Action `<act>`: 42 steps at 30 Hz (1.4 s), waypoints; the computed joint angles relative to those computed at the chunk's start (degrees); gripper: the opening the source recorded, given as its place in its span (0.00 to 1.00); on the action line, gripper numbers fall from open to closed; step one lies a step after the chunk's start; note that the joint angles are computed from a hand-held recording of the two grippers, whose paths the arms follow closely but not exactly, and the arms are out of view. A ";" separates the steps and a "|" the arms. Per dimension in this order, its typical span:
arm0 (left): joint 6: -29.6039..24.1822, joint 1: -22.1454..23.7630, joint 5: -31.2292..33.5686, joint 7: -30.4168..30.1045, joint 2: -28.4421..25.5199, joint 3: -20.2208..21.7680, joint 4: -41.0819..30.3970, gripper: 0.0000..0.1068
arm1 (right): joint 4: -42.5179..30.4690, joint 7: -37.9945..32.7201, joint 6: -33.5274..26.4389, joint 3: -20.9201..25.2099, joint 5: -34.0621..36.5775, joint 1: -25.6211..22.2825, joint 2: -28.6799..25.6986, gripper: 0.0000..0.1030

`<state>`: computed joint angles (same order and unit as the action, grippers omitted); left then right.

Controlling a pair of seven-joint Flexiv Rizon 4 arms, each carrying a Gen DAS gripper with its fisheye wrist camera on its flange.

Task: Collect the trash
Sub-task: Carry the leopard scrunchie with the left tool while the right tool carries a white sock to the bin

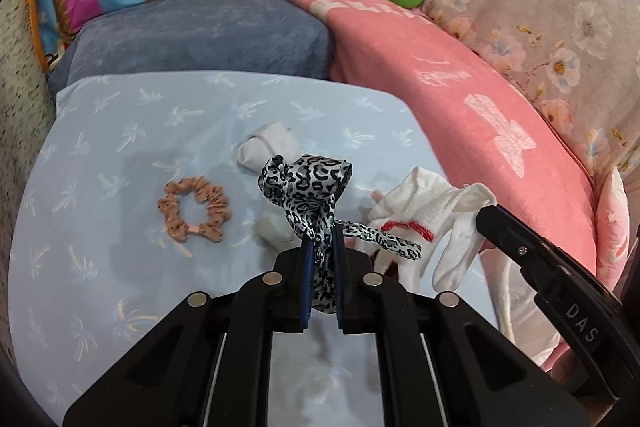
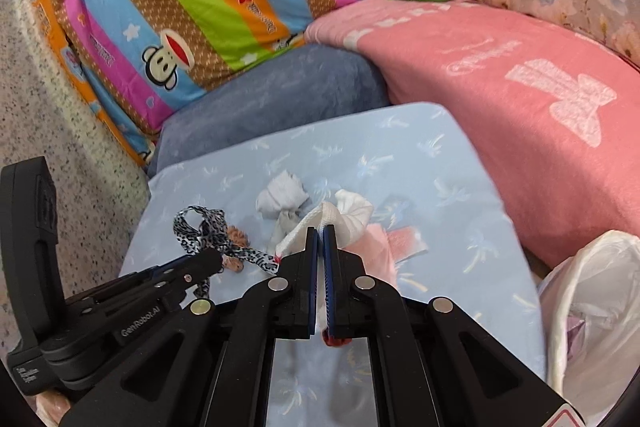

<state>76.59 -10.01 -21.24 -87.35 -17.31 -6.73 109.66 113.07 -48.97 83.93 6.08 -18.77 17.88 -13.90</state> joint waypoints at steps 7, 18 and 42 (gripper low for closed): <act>0.74 -2.38 1.57 0.65 0.12 -1.19 -2.75 0.08 | 5.87 7.82 4.10 -5.19 -9.29 -0.58 6.98 0.03; 0.55 -6.91 4.12 2.27 -1.15 -2.95 -7.26 0.08 | 12.64 22.66 9.06 -4.66 -27.74 -13.40 15.55 0.03; -8.68 -17.06 11.41 3.16 -9.08 -3.70 -21.00 0.09 | 22.60 14.20 10.61 1.84 -14.98 -32.61 23.31 0.03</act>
